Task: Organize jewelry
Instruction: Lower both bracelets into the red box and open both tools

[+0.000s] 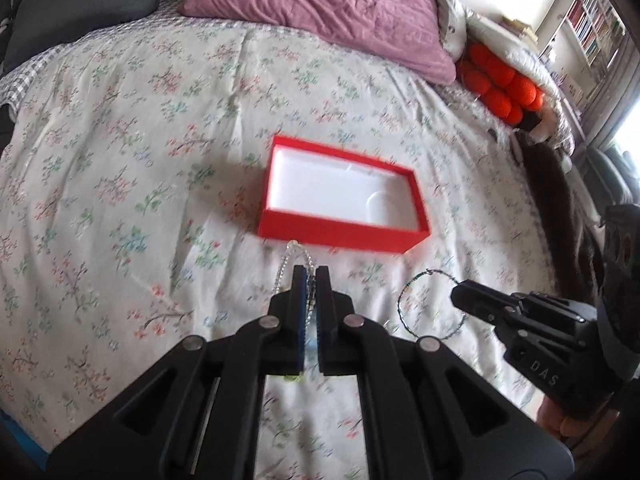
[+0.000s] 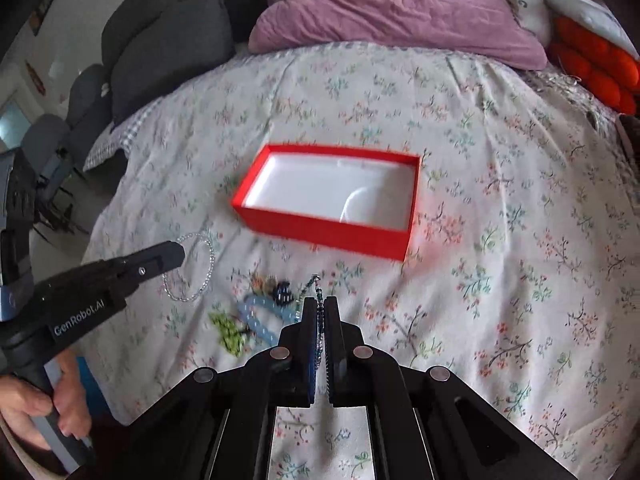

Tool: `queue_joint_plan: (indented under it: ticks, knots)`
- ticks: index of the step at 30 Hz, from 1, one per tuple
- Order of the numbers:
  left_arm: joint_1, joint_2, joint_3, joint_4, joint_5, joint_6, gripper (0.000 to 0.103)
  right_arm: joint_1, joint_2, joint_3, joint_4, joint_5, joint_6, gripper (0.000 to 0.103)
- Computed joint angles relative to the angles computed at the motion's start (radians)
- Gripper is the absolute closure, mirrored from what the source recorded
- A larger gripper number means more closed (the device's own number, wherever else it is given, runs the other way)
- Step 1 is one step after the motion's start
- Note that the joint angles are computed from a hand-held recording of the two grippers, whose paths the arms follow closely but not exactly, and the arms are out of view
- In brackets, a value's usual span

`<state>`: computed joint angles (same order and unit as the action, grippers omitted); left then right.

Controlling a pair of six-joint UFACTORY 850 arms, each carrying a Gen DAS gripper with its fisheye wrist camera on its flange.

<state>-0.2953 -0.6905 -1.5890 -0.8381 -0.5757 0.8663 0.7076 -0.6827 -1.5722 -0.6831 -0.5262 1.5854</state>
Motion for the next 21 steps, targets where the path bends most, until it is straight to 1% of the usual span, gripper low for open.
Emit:
queue_joint_plan:
  ticks: [5,7,9,11,13,14,16,19,21]
  knots:
    - [-0.012,-0.050,-0.087,-0.148,-0.073,0.055,0.098,-0.027,0.008,-0.003,-0.103,0.010,0.104,0.100]
    - [-0.017,-0.073,-0.122,-0.184,-0.091,0.062,0.098,-0.038,0.006,-0.011,-0.154,0.008,0.148,0.100]
    - [-0.021,-0.110,-0.171,-0.230,-0.117,0.065,0.098,-0.049,0.002,-0.020,-0.203,-0.002,0.189,0.100]
    - [-0.020,-0.153,-0.222,-0.274,-0.159,0.059,0.098,-0.059,-0.006,-0.030,-0.225,-0.019,0.205,0.100]
    - [-0.023,-0.181,-0.251,-0.296,-0.170,0.056,0.098,-0.071,-0.015,-0.037,-0.231,-0.028,0.210,0.100]
    - [-0.026,-0.199,-0.268,-0.301,-0.157,0.055,0.098,-0.077,-0.017,-0.036,-0.233,-0.023,0.219,0.100]
    - [-0.033,-0.226,-0.296,-0.248,-0.112,0.005,0.098,-0.089,-0.025,-0.037,-0.230,-0.015,0.226,0.100]
    - [-0.049,-0.266,-0.341,-0.040,-0.015,-0.159,0.098,-0.101,-0.047,-0.055,-0.214,-0.012,0.204,0.100]
    - [-0.054,-0.281,-0.361,0.053,0.008,-0.227,0.098,-0.105,-0.059,-0.068,-0.208,-0.008,0.191,0.100]
